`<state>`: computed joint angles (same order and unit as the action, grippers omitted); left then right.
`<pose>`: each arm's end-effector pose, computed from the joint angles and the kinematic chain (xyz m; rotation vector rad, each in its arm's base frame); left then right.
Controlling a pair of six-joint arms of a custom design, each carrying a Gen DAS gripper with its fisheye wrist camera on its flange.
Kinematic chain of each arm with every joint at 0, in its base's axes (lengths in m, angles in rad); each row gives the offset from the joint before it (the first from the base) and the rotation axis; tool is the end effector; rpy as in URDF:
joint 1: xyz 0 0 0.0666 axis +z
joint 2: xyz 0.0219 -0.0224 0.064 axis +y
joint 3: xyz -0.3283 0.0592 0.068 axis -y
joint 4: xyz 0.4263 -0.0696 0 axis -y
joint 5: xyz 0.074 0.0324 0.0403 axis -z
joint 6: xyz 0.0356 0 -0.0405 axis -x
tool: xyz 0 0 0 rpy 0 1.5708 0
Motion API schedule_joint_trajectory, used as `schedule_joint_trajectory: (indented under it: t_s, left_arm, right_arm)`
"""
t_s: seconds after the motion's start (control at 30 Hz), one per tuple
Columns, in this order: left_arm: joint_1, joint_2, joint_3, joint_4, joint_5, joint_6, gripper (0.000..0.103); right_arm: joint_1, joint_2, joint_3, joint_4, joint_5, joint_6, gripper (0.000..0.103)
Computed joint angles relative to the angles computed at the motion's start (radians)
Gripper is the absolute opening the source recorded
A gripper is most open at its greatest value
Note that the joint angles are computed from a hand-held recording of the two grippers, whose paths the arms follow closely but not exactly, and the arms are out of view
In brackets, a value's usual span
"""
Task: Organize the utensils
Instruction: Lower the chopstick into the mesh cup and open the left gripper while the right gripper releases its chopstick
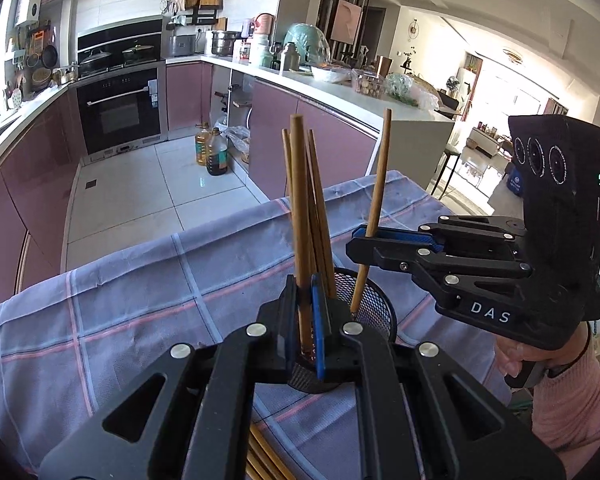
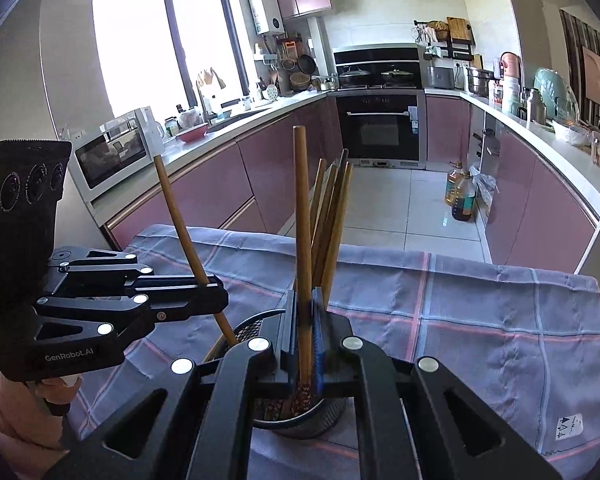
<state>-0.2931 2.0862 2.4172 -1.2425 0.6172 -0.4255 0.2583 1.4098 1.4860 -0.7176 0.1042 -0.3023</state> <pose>0.6727 -0.2250 0.4397 1.0715 2.1202 -0.6977 0.5318 0.1363 0.4324 0.1066 2.2126 0.1961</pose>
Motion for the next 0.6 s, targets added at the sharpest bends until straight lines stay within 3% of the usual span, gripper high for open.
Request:
schedule_joint_trajectory:
  t_s: [0.17, 0.4, 0.6]
  left_arm:
    - [0.002, 0.005, -0.013, 0.019, -0.002, 0.008, 0.010]
    - [0.015, -0.046, -0.113, 0.080, -0.007, 0.021, 0.015]
    - [0.033, -0.055, -0.155, 0.073, -0.002, 0.024, 0.022]
  right_arm:
    - [-0.007, 0.010, -0.005, 0.014, 0.000, -0.026, 0.008]
    - [-0.007, -0.017, -0.046, 0.028, 0.015, -0.047, 0.023]
    - [-0.021, -0.069, -0.128, 0.053, -0.023, -0.116, 0.030]
